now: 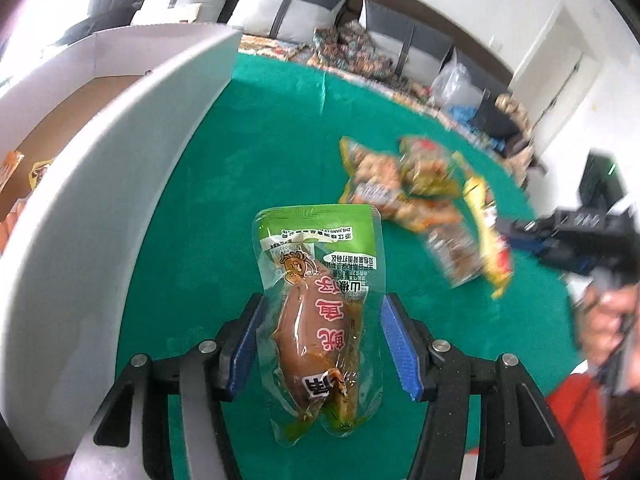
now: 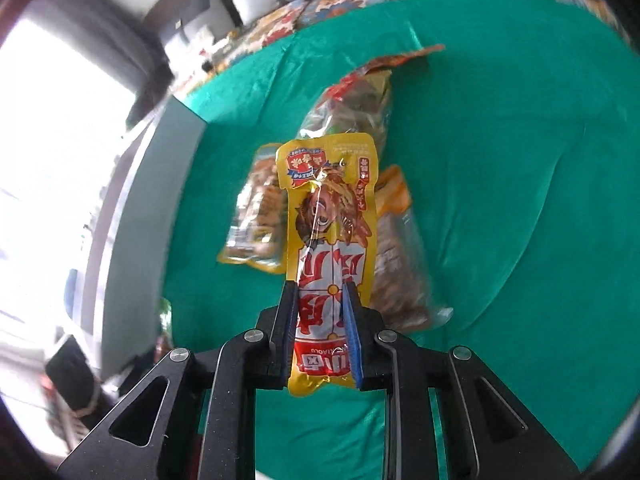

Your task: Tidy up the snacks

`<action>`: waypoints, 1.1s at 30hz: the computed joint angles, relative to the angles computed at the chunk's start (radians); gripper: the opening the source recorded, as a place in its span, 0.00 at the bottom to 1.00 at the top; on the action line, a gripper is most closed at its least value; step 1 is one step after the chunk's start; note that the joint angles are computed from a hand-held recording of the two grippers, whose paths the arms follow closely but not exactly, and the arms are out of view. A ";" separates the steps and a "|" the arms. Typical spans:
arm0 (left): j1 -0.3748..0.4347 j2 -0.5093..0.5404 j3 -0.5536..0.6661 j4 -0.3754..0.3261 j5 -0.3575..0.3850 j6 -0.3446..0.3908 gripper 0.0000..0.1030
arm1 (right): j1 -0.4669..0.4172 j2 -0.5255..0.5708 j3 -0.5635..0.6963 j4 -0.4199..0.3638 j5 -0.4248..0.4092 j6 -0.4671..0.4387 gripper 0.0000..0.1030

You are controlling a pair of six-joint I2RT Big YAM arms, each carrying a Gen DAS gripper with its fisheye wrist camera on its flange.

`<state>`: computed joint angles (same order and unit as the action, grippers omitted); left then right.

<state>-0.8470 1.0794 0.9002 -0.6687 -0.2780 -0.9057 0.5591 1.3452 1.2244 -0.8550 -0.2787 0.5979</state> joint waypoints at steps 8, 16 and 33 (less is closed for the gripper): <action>0.078 -0.263 0.027 -0.165 -0.120 -0.035 0.56 | 0.139 0.053 0.145 0.186 -0.141 0.157 0.22; 0.408 -0.369 0.035 -0.488 -0.162 0.041 0.67 | 0.365 0.364 0.572 0.207 -0.186 0.161 0.30; -0.063 -0.127 0.180 -0.371 -0.258 0.042 0.98 | 0.129 -0.011 -0.061 0.140 0.467 -0.239 0.59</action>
